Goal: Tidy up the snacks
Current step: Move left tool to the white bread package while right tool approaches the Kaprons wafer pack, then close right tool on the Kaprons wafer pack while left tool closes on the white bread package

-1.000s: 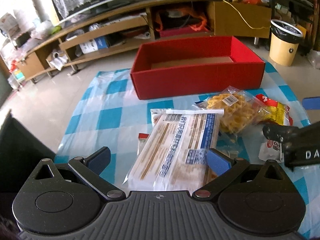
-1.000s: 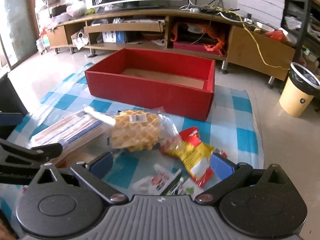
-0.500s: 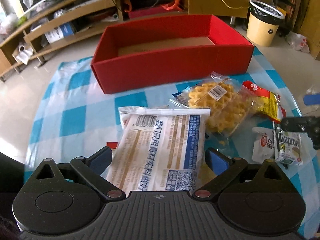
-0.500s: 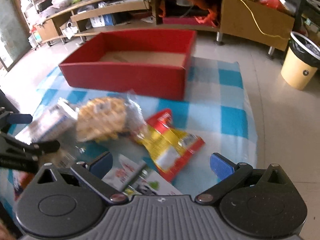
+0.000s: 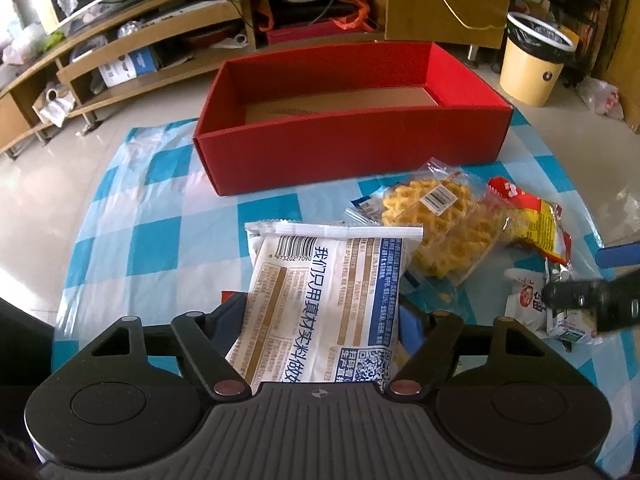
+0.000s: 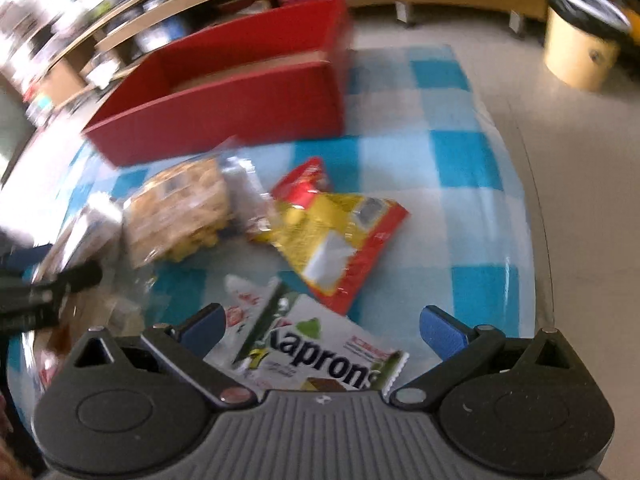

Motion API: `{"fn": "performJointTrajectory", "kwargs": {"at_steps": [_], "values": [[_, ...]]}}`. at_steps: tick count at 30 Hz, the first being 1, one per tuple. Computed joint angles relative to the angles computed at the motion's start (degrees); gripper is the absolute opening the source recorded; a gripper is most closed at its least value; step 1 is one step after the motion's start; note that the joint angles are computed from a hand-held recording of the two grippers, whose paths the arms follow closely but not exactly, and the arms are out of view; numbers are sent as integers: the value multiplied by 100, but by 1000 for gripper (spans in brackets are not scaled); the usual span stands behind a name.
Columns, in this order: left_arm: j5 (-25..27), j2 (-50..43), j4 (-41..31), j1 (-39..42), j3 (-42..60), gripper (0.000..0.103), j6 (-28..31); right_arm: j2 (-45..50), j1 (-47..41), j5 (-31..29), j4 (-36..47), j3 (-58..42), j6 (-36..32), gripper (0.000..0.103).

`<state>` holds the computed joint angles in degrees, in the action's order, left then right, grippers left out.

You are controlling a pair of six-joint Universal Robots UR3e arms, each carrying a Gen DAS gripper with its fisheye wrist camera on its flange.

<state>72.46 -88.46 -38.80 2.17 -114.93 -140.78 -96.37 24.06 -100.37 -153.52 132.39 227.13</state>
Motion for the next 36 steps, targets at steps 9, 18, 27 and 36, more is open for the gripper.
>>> {"fn": "performJointTrajectory", "kwargs": {"at_steps": [9, 18, 27, 36], "values": [[-306, 171, -337, 211, 56, 79, 101, 415, 512, 93, 88, -290, -1653, 100], [-386, 131, -693, 325, 249, 79, 35, -157, 118, 709, -53, 238, -956, 73], [-112, 96, -469, 159, 137, 79, -21, 904, 939, -143, 57, -519, -394, 101], [35, -54, -668, 125, 332, 80, -70, 1060, 1123, -443, 365, -779, -216, 83]]}}
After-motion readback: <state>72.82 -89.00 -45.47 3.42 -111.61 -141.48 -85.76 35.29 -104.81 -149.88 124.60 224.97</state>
